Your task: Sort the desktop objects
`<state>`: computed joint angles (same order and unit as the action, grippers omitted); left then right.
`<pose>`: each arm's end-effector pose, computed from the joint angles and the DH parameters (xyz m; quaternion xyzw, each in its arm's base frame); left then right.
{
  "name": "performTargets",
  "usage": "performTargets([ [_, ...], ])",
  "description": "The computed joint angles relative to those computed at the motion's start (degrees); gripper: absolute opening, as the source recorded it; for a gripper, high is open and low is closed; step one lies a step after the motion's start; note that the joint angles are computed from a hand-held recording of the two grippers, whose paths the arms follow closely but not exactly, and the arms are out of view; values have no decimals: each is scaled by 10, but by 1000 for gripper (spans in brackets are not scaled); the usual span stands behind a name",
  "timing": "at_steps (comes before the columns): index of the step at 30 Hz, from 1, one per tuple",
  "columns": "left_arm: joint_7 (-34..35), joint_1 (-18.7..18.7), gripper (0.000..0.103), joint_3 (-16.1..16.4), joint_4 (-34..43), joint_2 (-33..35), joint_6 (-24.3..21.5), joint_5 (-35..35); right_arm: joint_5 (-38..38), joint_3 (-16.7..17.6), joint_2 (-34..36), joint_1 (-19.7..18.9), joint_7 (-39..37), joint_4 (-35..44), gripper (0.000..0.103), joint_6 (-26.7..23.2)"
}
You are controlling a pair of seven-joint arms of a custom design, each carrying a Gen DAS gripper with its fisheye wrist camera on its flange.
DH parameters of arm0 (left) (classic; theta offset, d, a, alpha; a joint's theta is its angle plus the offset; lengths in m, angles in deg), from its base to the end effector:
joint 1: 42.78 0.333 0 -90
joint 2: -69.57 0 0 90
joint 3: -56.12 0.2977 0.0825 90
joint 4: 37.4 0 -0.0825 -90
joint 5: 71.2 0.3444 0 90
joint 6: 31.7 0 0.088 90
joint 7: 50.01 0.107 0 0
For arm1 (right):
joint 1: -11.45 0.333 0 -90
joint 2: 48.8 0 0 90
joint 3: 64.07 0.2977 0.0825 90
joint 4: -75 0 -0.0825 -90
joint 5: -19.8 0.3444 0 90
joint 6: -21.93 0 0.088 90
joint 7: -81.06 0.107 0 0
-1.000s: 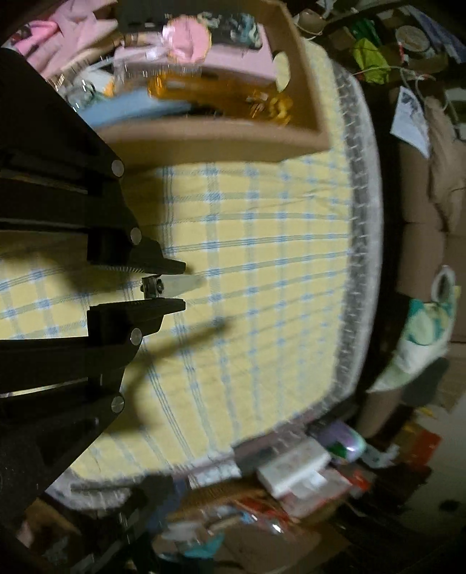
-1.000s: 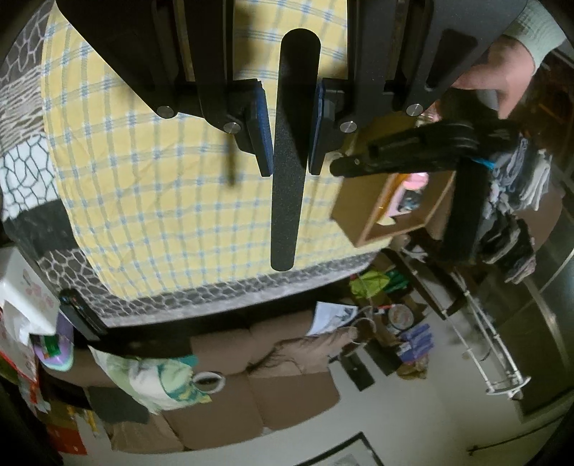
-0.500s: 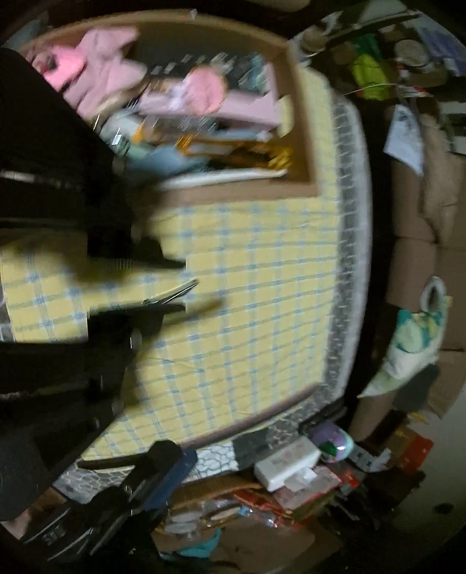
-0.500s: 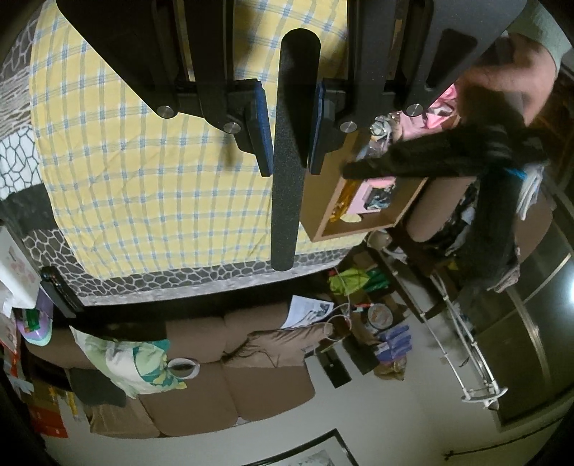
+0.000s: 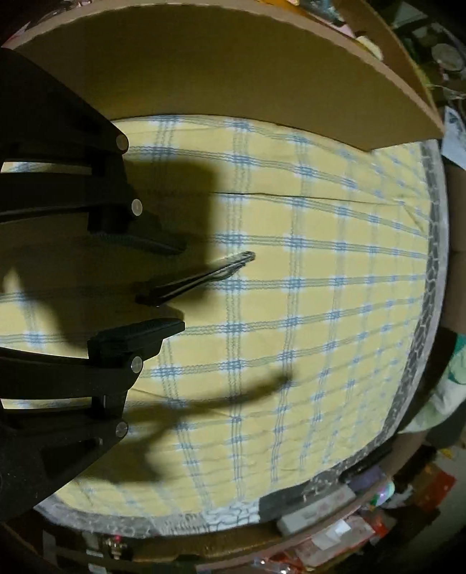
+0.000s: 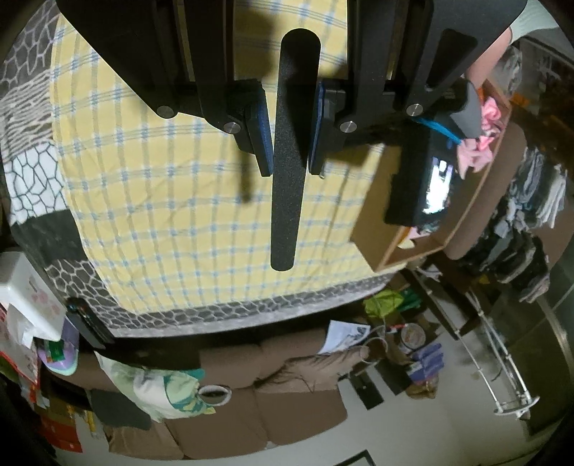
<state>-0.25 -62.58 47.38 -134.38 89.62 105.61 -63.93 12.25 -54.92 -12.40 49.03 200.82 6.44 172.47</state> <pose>0.5707 -0.2966 0.4338 -0.7441 0.6433 -0.1706 0.0582 0.5287 0.5093 0.5062 -0.7442 0.5416 -0.0606 0.3862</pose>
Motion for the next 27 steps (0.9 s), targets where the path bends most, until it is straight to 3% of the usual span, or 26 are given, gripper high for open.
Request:
performTargets([
  [1, -11, -6, 33, 5, -6, -2, 8, 13, 0, 0, -2, -1, -1, -5, 19, -1],
  [3, -22, -12, 13, 9, -10, -4, 10, 31, 0, 0, -6, -4, -2, -15, 19, 2],
  [17, -9, 14, 11, -6, -70, -61, 69, 1, -26, -10, -1, 13, 13, 1, 19, -15],
  [19, 4, 22, 1, -11, -77, -75, 79, -17, -26, -10, 4, 15, 14, 13, 19, -21],
  [21, 21, 29, 0, -16, -84, -92, 89, -36, -27, -10, 10, 19, 13, 25, 19, -26],
  [27, 49, 43, 0, -22, -81, -125, 77, -61, -25, -11, 32, 33, 7, 70, 19, -43],
])
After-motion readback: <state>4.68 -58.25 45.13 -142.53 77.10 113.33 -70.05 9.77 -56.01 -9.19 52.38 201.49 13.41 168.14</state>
